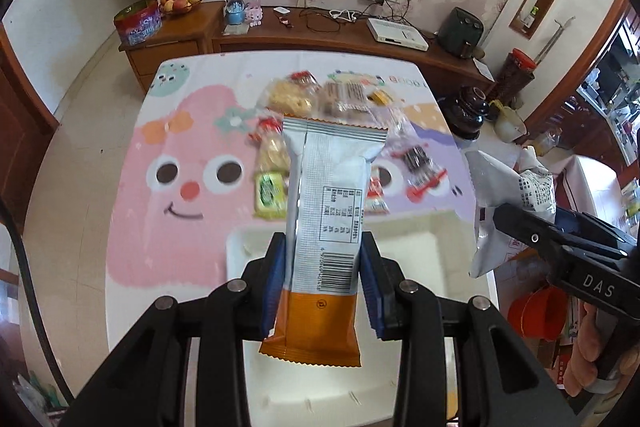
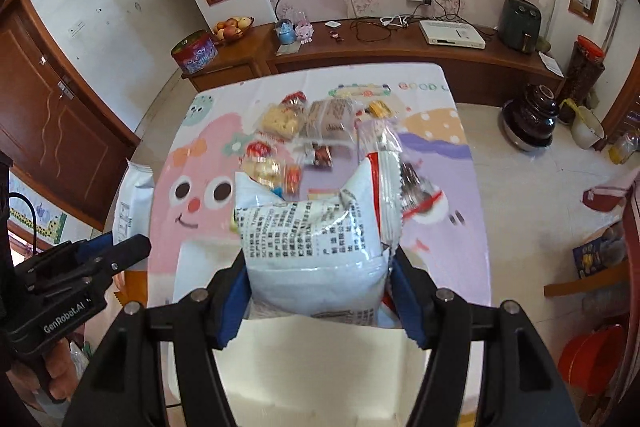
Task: Organize snacks
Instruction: 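Lower the bar into the white tray with left tool while right tool releases the white bag there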
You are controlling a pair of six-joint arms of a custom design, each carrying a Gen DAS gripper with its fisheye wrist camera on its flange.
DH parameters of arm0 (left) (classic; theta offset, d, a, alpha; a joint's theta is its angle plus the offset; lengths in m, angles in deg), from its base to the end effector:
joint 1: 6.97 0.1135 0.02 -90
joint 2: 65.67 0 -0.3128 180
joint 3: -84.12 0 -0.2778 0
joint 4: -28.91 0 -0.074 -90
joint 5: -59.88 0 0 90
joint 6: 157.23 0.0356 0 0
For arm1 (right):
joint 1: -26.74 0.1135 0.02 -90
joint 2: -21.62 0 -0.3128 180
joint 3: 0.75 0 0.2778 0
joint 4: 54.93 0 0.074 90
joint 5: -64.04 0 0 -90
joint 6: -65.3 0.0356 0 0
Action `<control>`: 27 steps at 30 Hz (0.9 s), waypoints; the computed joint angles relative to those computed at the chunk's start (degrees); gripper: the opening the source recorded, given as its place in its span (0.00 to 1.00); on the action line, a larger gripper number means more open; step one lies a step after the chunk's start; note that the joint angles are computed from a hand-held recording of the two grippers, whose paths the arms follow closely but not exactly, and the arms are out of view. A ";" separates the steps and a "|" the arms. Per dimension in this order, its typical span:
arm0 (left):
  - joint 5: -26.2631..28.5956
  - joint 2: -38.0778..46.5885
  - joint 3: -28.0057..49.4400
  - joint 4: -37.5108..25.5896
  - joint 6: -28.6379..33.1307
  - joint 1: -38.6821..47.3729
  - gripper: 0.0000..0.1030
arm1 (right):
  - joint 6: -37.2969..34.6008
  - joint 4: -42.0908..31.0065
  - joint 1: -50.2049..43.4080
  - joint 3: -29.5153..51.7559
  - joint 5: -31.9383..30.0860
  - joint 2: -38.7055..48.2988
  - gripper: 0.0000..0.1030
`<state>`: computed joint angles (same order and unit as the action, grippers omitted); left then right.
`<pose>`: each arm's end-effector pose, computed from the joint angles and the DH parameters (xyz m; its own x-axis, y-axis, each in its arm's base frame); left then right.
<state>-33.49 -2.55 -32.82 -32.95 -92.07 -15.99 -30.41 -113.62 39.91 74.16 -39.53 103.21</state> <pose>0.2057 -0.0305 0.2956 -0.8450 -0.2905 -0.4489 -0.2488 0.9568 -0.1507 0.2858 0.0754 0.2919 -0.8492 -0.2980 -0.4359 -0.4032 0.8990 0.1708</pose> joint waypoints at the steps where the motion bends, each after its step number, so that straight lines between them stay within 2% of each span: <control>1: -2.08 -0.70 -0.78 -0.53 -2.47 -3.25 0.33 | -0.48 -0.76 -0.67 -0.98 -0.32 -1.05 0.63; 4: -6.66 -0.66 -2.59 -1.53 -7.08 -9.76 0.33 | -2.16 -2.04 -2.60 -3.84 -0.87 -3.06 0.63; 8: -8.37 0.06 -4.53 -2.44 -12.57 -14.57 0.33 | -5.28 -1.82 -3.73 -8.07 1.23 -5.24 0.63; 18: -10.65 1.12 -6.51 -3.40 -18.62 -18.61 0.34 | -10.13 -1.70 -3.32 -12.01 2.58 -6.05 0.65; 24: -13.64 0.70 -7.11 -5.99 -22.66 -21.04 0.40 | -10.12 -1.90 -2.00 -12.99 3.33 -5.05 0.71; 25: -14.22 0.60 -7.07 -6.48 -23.03 -21.43 0.48 | -9.98 -2.02 -1.59 -13.13 3.73 -4.89 0.72; 26: -14.64 0.52 -7.04 -6.82 -23.36 -21.79 0.65 | -9.91 -2.03 -1.41 -13.26 3.88 -4.93 0.72; 27: -15.32 0.49 -6.99 -7.20 -24.09 -22.49 0.74 | -9.78 -1.93 -1.33 -13.45 3.90 -5.09 0.72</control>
